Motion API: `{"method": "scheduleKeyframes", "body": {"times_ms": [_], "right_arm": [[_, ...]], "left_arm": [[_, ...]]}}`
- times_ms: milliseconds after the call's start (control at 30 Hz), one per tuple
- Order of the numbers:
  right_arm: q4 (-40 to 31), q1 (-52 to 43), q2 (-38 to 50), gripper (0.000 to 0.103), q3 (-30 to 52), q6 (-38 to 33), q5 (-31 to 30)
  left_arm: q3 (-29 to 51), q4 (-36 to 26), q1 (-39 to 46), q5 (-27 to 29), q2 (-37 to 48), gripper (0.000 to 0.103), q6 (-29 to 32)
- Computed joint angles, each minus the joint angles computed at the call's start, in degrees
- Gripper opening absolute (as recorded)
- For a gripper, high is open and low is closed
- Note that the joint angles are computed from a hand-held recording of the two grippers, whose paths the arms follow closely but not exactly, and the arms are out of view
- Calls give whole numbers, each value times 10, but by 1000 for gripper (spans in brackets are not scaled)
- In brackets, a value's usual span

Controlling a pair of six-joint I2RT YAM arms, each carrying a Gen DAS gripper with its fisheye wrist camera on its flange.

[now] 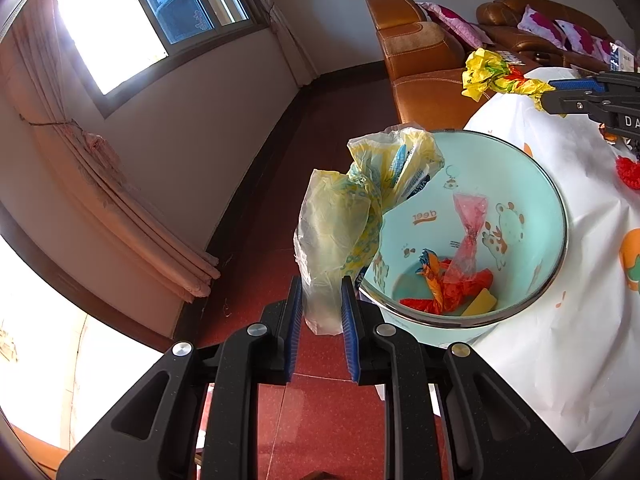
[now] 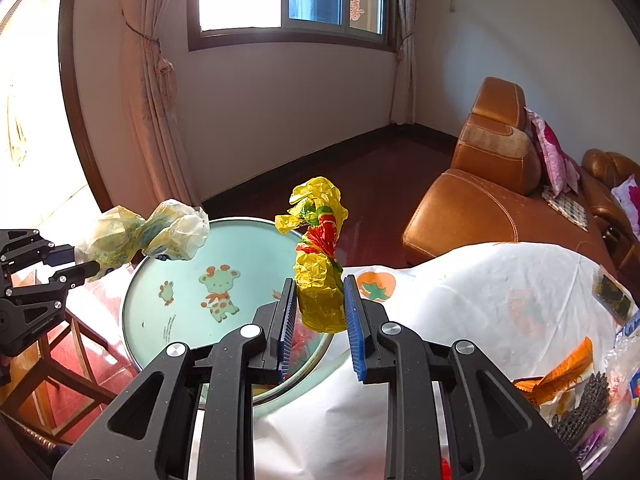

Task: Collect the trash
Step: 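Carry the yellow-green bag and yellow wrapper in both tools over the teal bin, then open both tools to drop the bag and wrapper into the bin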

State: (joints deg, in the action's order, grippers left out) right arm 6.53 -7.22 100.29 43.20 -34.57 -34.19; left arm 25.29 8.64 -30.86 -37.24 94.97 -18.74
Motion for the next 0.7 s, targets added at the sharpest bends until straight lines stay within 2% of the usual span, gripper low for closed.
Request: {"method": "scheduleKeyframes", "body": {"times_ms": [400,500,567,600,700], "right_arm": [[-1,12,0,25,-6,-5,4],[-15,16,5,27,-3,-22,-3],[-2,22,2,35,-14,-24,2],[-6,23,4,39,-13,-25,0],[-1,23,4,40,-17,-25,2]], "left_arm": [[-1,2,-8,3,0,20,-4],[-3,6,-12,1,-2,25,-7],[-3,8,-14,2,-2,33,-7],[-6,11,-12,6,-6,40,-7],[-6,15,-14,10,-7,43,-6]]}}
